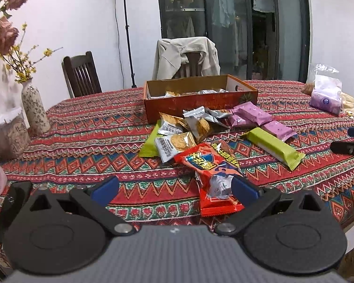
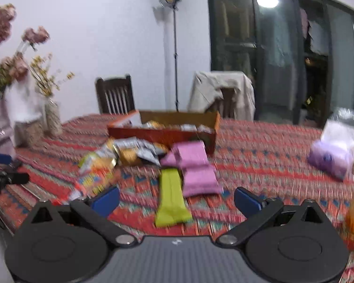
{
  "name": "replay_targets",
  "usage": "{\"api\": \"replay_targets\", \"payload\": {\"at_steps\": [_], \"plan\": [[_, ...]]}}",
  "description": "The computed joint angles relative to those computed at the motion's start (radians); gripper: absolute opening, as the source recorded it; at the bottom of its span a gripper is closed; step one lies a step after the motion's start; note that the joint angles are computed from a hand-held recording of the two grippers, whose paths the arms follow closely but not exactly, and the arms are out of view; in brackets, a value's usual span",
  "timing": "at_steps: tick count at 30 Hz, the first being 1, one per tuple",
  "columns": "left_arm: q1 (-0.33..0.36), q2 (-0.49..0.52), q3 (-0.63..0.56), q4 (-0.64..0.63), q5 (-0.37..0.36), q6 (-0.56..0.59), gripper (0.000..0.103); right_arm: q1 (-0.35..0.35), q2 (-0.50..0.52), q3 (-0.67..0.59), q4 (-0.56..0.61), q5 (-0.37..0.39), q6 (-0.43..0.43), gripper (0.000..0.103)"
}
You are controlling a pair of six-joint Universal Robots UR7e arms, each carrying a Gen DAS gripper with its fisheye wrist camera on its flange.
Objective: Organize snacks
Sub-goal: 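Move both tools back toward the snack pile, then grasp a biscuit packet with the left gripper while the right grasps a pink packet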
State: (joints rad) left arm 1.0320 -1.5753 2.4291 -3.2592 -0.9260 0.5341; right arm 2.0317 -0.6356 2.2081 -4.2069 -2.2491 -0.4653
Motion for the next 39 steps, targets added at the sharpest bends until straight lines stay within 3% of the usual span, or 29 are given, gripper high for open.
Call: {"api": "replay_targets", "payload": {"at_steps": [8, 13, 15, 18, 23, 27, 30, 32, 36, 39], "plan": [[0.055, 0.122, -0.075, -0.084, -0.029, 0.034, 0.103, -0.054, 0.029, -0.026, -0.014, -0.017, 0.023, 0.103], [0.138, 0.202, -0.210, -0.025, -0.133, 0.056, 0.099, -0.093, 0.028, -0.074, 0.033, 0.017, 0.030, 0.100], [0.170, 0.255, -0.265, -0.039, -0.173, 0.122, 0.091, -0.109, 0.032, -0.107, 0.063, 0.020, 0.026, 0.099], [0.201, 0.342, -0.346, -0.056, -0.176, 0.243, 0.075, -0.134, 0.048, -0.170, 0.111, 0.013, 0.005, 0.091], [0.246, 0.423, -0.449, 0.007, -0.257, 0.436, 0.075, -0.165, 0.084, -0.298, 0.212, 0.000, -0.057, 0.087], [0.263, 0.425, -0.468, 0.116, -0.305, 0.503, 0.075, -0.186, 0.109, -0.389, 0.289, -0.007, -0.084, 0.074], [0.257, 0.419, -0.443, 0.111, -0.293, 0.470, 0.075, -0.198, 0.121, -0.427, 0.335, -0.013, -0.085, 0.072], [0.249, 0.398, -0.448, 0.190, -0.283, 0.407, 0.075, -0.203, 0.120, -0.430, 0.367, -0.009, -0.077, 0.071], [0.246, 0.398, -0.471, 0.251, -0.299, 0.405, 0.093, -0.203, 0.124, -0.425, 0.386, -0.020, -0.087, 0.070], [0.230, 0.422, -0.503, 0.292, -0.250, 0.302, 0.094, -0.210, 0.105, -0.407, 0.410, 0.005, -0.069, 0.061]]}}
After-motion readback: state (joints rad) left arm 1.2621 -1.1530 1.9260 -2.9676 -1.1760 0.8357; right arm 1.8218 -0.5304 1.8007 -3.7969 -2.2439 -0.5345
